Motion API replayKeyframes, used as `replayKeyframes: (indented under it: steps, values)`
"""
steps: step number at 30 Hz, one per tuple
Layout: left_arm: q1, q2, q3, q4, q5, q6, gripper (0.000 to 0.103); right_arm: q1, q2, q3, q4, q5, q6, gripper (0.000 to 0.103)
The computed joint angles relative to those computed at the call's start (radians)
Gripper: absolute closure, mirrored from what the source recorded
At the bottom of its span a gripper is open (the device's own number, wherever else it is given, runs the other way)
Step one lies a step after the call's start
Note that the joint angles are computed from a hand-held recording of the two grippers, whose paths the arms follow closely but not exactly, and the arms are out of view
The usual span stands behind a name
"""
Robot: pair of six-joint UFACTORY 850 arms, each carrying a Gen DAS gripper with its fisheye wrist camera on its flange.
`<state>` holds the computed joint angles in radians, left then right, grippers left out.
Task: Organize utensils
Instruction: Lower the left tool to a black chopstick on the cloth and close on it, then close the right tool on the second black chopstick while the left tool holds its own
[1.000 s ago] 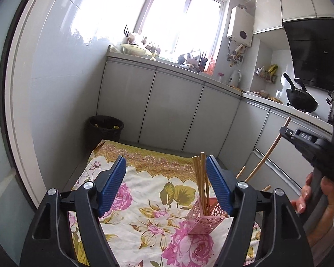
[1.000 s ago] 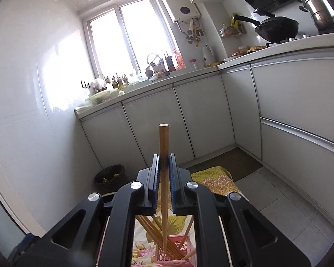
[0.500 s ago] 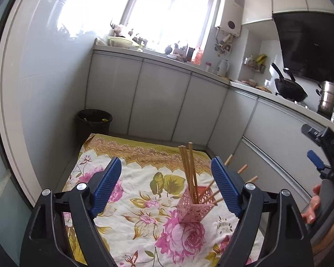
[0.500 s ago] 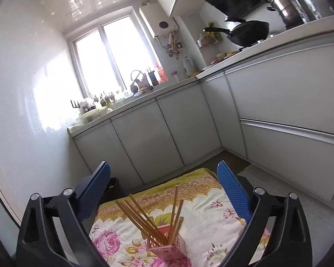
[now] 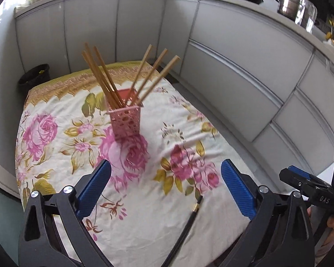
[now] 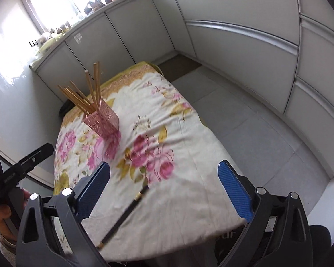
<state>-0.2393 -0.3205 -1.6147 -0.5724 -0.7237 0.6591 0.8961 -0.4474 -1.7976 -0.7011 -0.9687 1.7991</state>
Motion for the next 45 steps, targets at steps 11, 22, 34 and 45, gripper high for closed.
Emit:
replayKeyframes:
  steps: [11,22,34,45]
  values:
    - [-0.165,-0.180,-0.127,0.462,-0.270,-0.198,0.027,0.007,0.091,0.207,0.206,0.234,-0.005,0.008]
    - [-0.217,-0.320,-0.233,0.579,-0.394,-0.275,0.048,-0.013,0.115,0.258,0.305,0.317,-0.044,0.008]
    - [-0.200,-0.313,-0.210,0.522,-0.396,-0.195,0.095,-0.033,0.095,0.251,0.392,0.351,-0.110,0.008]
    - [-0.021,-0.258,-0.143,0.449,-0.308,-0.193,0.097,-0.051,-0.151,-0.079,0.578,0.222,-0.503,0.011]
